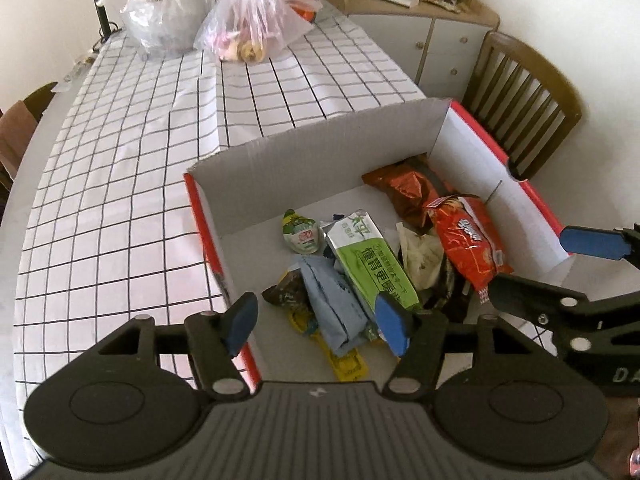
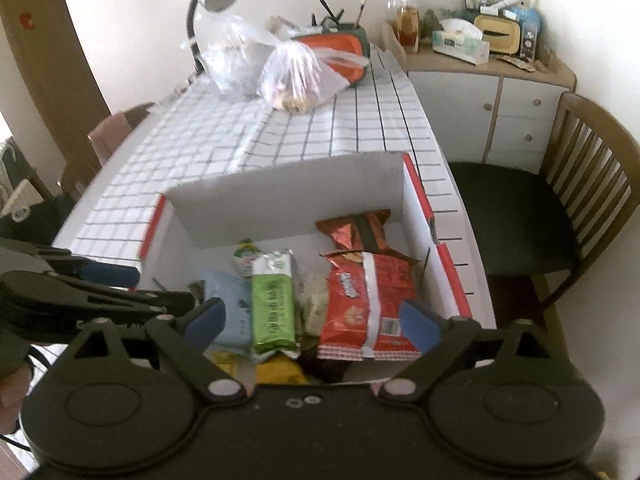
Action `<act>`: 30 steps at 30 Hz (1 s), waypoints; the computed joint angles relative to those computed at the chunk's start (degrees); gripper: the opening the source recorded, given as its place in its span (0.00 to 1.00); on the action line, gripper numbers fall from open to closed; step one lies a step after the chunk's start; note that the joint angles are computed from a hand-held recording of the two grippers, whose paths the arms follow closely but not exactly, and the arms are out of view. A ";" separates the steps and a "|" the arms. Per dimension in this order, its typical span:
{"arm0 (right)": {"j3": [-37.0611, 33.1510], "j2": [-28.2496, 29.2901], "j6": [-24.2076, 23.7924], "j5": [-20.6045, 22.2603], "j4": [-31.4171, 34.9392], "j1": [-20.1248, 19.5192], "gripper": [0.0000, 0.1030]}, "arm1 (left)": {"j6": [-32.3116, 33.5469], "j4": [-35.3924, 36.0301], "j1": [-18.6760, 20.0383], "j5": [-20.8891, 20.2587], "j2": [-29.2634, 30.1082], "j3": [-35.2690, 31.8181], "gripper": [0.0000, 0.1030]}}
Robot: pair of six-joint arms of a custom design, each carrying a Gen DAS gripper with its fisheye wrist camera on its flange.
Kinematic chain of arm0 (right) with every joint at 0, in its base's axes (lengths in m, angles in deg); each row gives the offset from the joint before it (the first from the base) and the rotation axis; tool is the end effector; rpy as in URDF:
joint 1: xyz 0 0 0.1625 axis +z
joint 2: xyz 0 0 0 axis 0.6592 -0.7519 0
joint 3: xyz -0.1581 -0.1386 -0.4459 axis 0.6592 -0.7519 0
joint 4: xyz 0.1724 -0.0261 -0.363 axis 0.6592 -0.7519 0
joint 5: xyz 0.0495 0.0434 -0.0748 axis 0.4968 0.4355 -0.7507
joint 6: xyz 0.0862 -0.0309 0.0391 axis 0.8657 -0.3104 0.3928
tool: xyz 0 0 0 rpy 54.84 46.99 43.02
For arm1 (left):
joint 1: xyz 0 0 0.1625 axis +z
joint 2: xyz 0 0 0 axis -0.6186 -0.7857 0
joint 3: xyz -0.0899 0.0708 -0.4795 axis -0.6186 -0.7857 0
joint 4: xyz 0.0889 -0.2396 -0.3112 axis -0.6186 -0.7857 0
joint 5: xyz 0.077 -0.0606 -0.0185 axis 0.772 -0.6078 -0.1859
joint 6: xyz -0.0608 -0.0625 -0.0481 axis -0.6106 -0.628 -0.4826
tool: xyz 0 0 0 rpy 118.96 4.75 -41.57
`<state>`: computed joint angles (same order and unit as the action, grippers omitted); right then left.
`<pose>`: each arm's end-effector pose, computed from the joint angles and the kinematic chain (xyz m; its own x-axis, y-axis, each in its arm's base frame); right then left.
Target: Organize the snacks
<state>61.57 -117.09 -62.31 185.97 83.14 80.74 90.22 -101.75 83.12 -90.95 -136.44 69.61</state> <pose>0.2849 -0.3667 0.1716 -0.7613 0.3869 0.5202 -0.1344 0.6908 -0.7105 -0.2594 -0.5138 0.1771 -0.5249 0.7087 -0.4715 0.7785 0.6236 0.0707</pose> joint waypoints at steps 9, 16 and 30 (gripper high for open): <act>0.71 -0.31 4.77 3.79 -1.34 4.87 0.99 | 2.04 -1.22 -0.21 -3.58 -5.60 2.08 0.71; 1.20 -0.01 6.35 7.77 -3.41 7.99 1.00 | 3.94 -3.06 -0.39 -6.50 -9.45 3.84 0.80; 3.81 -1.34 -3.58 11.72 -16.73 12.87 1.00 | 4.73 -5.40 -0.20 -10.48 -15.09 6.35 0.99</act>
<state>65.39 -118.43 -65.90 197.69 66.41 93.62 94.96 -107.14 82.92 -101.44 -151.52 75.96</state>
